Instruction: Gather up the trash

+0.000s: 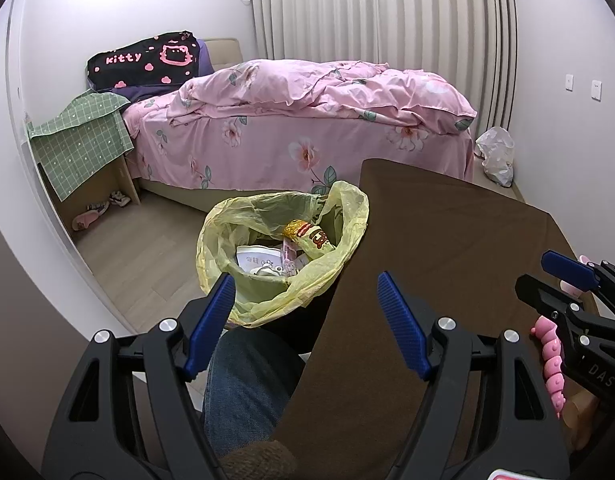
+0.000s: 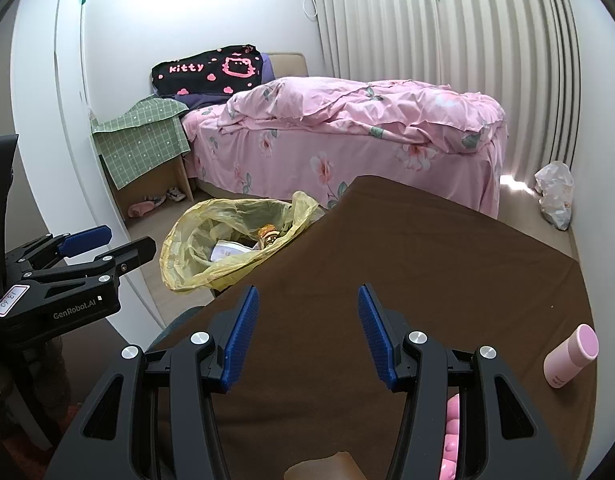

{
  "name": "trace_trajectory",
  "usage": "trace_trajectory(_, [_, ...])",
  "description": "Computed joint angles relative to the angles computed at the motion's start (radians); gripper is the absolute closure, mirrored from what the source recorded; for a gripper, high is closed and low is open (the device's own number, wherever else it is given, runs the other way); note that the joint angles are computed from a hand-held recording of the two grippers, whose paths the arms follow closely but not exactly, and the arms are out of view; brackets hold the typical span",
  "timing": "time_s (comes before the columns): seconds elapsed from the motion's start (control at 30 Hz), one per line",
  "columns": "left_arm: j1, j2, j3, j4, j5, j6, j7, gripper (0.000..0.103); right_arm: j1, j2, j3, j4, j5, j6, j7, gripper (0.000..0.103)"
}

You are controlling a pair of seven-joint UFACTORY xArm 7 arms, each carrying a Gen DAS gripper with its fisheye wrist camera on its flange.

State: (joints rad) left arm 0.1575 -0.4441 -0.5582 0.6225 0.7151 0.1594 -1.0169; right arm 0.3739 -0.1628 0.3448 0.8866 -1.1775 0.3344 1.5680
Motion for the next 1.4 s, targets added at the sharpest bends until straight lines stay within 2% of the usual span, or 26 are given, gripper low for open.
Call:
trace_trajectory(0.7, [-0.015, 0.013, 0.024, 0.007, -0.008, 0.003, 0.009, 0.033, 0.004, 0.005, -0.003, 0.004, 0.021, 0.007, -0.028, 0.054])
trace_trajectory(1.2, [-0.055, 0.049, 0.068, 0.007, -0.013, -0.003, 0.010, 0.033, 0.029, 0.032, -0.016, 0.028, 0.077, 0.047, -0.120, 0.054])
trace_trajectory(1.27, [-0.085, 0.066, 0.097, 0.009, -0.038, -0.012, 0.039, 0.033, 0.034, 0.037, -0.022, 0.031, 0.107, 0.047, -0.158, 0.054])
trace_trajectory(1.33, [-0.183, 0.111, 0.182, 0.015, -0.121, -0.030, 0.138, 0.033, 0.029, 0.026, -0.043, 0.010, 0.155, 0.005, -0.206, 0.054])
trace_trajectory(1.37, [-0.263, 0.150, 0.247, 0.025, -0.193, -0.039, 0.223, 0.033, 0.017, 0.010, -0.053, -0.013, 0.170, -0.023, -0.207, 0.054])
trace_trajectory(1.4, [-0.305, 0.183, 0.273, 0.044, -0.239, -0.031, 0.280, 0.033, -0.006, -0.019, -0.067, -0.054, 0.181, -0.053, -0.202, 0.048])
